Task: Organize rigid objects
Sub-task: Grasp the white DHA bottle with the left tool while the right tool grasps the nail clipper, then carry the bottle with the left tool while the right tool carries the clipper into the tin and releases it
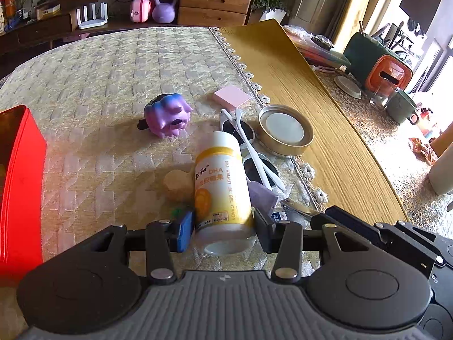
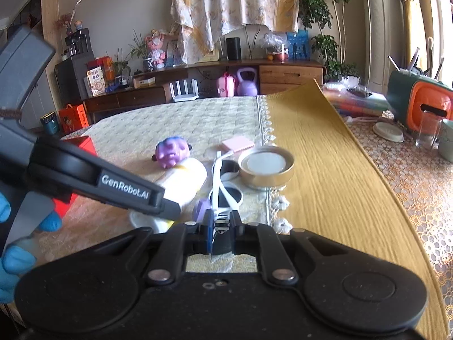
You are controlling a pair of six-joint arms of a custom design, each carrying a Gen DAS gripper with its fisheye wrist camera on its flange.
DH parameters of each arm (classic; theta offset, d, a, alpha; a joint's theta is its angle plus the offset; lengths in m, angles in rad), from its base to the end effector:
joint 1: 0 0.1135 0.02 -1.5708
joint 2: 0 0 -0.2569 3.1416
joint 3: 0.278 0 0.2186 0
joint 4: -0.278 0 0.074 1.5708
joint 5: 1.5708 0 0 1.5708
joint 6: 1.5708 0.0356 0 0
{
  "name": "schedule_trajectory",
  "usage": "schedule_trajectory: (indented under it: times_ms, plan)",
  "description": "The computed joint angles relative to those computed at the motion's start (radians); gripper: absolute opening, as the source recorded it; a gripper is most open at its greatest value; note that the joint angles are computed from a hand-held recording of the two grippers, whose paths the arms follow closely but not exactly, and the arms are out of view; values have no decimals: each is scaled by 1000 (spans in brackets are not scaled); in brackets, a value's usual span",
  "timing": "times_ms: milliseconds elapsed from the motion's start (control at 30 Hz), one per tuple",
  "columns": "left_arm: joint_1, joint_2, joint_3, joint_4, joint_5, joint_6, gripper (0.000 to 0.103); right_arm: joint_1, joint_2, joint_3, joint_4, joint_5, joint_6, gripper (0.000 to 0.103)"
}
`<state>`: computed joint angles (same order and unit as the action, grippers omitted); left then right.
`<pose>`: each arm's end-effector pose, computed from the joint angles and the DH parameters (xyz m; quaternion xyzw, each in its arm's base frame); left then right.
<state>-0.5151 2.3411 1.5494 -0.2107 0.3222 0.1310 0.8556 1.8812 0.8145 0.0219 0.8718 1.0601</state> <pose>0.3837 -0.2302 0.0996 0.3434 0.8842 -0.2040 0.2423 0.2181 0.2095 0.1192 0.1985 0.8595 -0.0418 0.4691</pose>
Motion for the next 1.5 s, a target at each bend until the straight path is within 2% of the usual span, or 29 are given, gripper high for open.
schedule_trajectory:
  times_ms: [300, 700, 967, 1200, 1367, 1500]
  plan:
    - [55, -94, -90, 15, 44, -1, 45, 41, -36, 77, -142, 72, 17, 11]
    - [164, -193, -142, -25, 167, 14, 44, 98, -28, 232, -332, 121, 43, 11]
    - [260, -204, -74, -130, 249, 22, 43, 113, 21, 351, -379, 128, -12, 11]
    - [339, -198, -7, -181, 294, 40, 43, 105, 76, 454, -363, 107, -115, 11]
    - [401, -173, 85, -226, 323, 42, 43, 79, 119, 526, -309, 71, -230, 11]
    - [444, -129, 208, -266, 337, 19, 43, 56, 177, 617, -276, 40, -331, 11]
